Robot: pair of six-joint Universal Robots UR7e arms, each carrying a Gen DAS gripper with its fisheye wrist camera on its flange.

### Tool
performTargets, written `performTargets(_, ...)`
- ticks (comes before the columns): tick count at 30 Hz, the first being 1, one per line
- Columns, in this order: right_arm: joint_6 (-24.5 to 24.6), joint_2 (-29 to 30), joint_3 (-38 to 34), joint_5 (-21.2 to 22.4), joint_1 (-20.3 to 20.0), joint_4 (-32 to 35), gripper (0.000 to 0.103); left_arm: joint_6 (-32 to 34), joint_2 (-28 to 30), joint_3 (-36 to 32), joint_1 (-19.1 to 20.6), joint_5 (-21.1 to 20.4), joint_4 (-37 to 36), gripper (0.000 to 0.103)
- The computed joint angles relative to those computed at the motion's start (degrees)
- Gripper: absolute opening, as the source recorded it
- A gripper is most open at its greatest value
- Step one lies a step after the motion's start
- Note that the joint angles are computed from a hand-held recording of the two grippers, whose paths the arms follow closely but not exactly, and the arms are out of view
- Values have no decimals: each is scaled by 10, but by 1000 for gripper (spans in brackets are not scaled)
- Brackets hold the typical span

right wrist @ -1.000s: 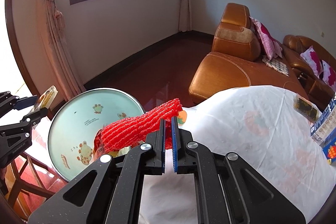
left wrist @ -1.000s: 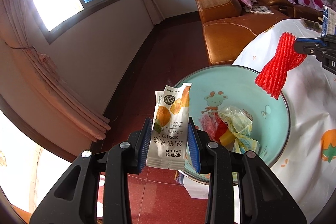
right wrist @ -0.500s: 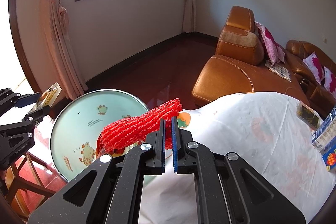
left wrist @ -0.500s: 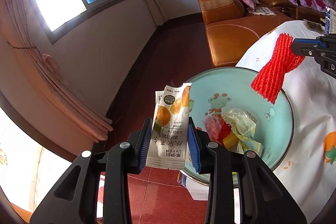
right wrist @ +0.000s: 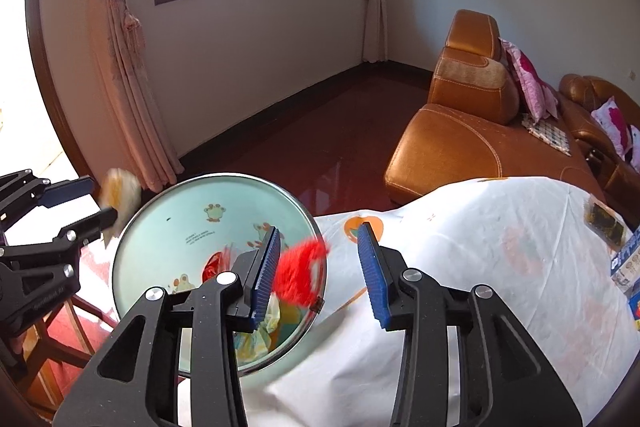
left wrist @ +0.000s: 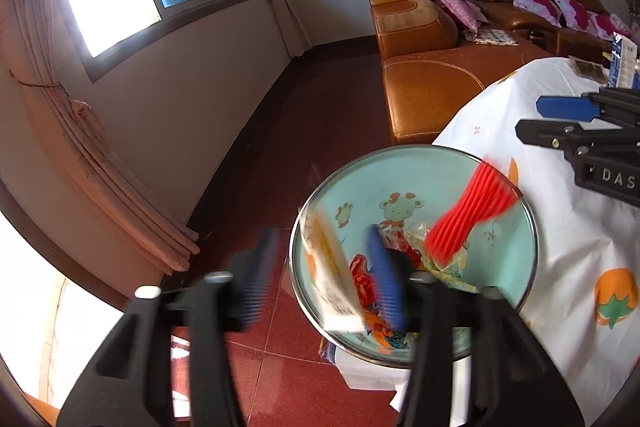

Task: Collect trash

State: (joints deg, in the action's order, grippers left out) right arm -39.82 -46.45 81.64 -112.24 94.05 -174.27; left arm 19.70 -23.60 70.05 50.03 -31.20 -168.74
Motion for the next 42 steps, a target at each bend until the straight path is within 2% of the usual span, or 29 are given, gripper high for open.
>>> performTargets(5, 11, -14, 15, 4, -4, -13, 47, 4, -1, 6, -4, -7, -16, 67)
performTargets(7, 18, -32, 33, 9, -7, -32, 51, 7, -3, 15, -8, -10, -38, 82)
performTargets(16, 34, -118, 131, 15, -15, -146, 58, 29, -19, 40, -32, -23, -148, 90)
performTargets(21, 36, -145, 162, 19, -15, -183, 61, 51, -25, 46, -48, -25, -188, 95)
performTargets(30, 31, -158, 179, 17, -12, -214, 63, 72, -25, 49, -59, -22, -216, 97)
performTargets(42, 24, -156, 184, 7, -12, -225, 63, 67, -29, 53, -58, -20, -222, 97)
